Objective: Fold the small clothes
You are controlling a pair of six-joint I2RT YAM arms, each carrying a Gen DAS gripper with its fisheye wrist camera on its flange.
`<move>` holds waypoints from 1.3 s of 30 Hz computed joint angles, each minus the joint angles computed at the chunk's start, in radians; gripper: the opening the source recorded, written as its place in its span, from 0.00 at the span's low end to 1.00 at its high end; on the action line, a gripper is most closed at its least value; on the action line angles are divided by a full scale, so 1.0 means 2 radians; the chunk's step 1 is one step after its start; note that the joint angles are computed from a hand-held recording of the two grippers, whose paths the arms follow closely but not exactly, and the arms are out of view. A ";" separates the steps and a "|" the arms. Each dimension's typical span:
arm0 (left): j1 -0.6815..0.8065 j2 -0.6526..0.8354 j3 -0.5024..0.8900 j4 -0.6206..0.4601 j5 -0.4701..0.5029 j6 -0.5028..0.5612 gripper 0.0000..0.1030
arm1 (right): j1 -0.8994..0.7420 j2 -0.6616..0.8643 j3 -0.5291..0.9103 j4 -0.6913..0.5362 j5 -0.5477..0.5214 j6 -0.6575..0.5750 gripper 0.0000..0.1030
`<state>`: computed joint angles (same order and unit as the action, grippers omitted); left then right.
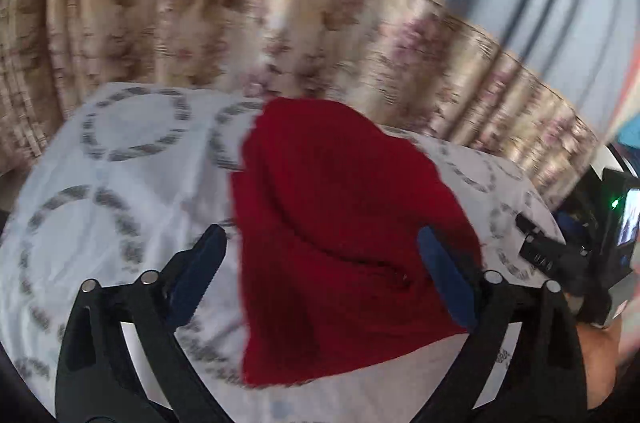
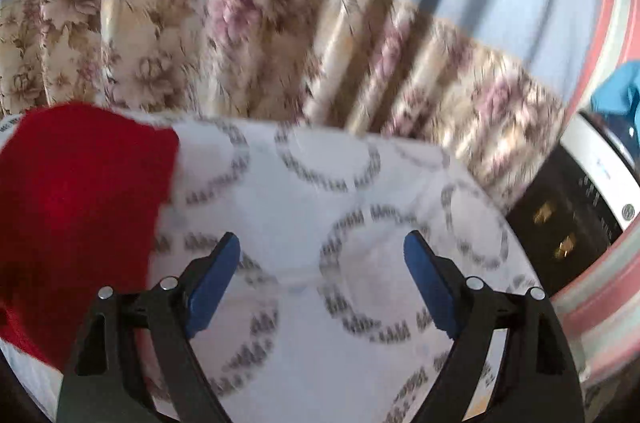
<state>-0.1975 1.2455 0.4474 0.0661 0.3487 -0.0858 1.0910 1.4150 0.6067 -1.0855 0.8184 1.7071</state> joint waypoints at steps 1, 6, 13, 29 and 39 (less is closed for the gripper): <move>-0.002 0.009 -0.003 0.014 0.019 0.014 0.91 | 0.012 -0.004 -0.010 -0.006 -0.005 0.021 0.82; -0.011 -0.069 -0.035 0.012 0.062 0.015 0.88 | 0.052 -0.013 -0.027 -0.010 -0.019 0.077 0.83; -0.081 -0.034 -0.036 0.023 -0.035 0.014 0.61 | 0.065 0.006 -0.005 0.002 -0.018 0.091 0.84; -0.004 -0.008 -0.094 0.061 -0.053 0.076 0.21 | 0.094 0.062 0.052 0.067 -0.006 0.024 0.84; -0.034 -0.094 -0.140 0.064 -0.149 0.067 0.87 | 0.087 0.013 0.017 0.121 0.000 -0.041 0.86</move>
